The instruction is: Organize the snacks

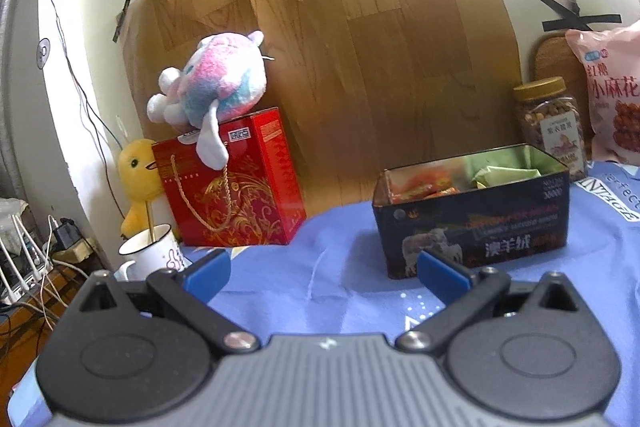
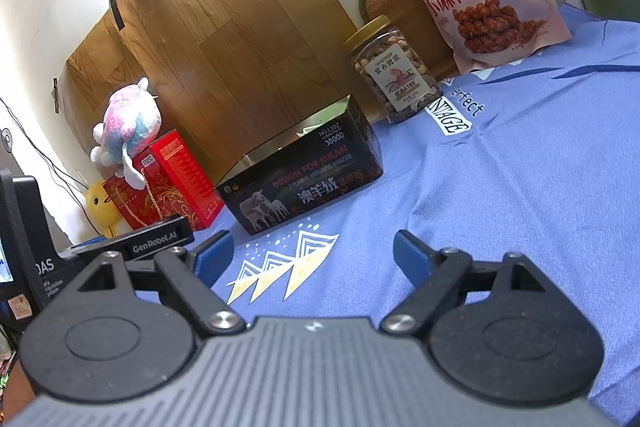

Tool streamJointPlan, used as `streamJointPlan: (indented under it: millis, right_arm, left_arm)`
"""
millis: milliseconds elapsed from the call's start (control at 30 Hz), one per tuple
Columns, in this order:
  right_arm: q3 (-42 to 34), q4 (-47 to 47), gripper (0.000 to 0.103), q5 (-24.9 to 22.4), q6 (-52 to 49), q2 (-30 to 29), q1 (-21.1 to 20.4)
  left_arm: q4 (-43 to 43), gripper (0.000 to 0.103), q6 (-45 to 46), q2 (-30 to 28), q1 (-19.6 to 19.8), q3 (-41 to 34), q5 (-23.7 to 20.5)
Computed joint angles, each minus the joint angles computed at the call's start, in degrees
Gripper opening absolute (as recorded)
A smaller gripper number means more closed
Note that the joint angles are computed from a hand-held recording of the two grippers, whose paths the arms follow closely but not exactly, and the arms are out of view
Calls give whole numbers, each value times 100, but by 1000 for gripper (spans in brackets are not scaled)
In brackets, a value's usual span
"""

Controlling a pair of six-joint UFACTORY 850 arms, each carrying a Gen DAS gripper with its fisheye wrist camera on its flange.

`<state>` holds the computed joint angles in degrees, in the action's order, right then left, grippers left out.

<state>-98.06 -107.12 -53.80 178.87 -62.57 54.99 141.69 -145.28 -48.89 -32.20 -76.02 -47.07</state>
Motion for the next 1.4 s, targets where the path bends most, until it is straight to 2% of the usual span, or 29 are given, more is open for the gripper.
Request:
streamJointPlan:
  millis: [300,867,1167,1400]
  right_arm:
    - [-19,11,89,-4,-23,-12,2]
    - [-14,6,89,-3,-7,-13,2]
    - [-21,3,89,-1,-2,-23,5]
    - [-26,6,89,10,-3,-27,8]
  left_arm:
    - [291,103,-358,83,38,82,155]
    - [376,103,-404,122,36,113,239]
    - [570,103,-452,171,39,130,575]
    - [654,103,-569,202,88,79,1036]
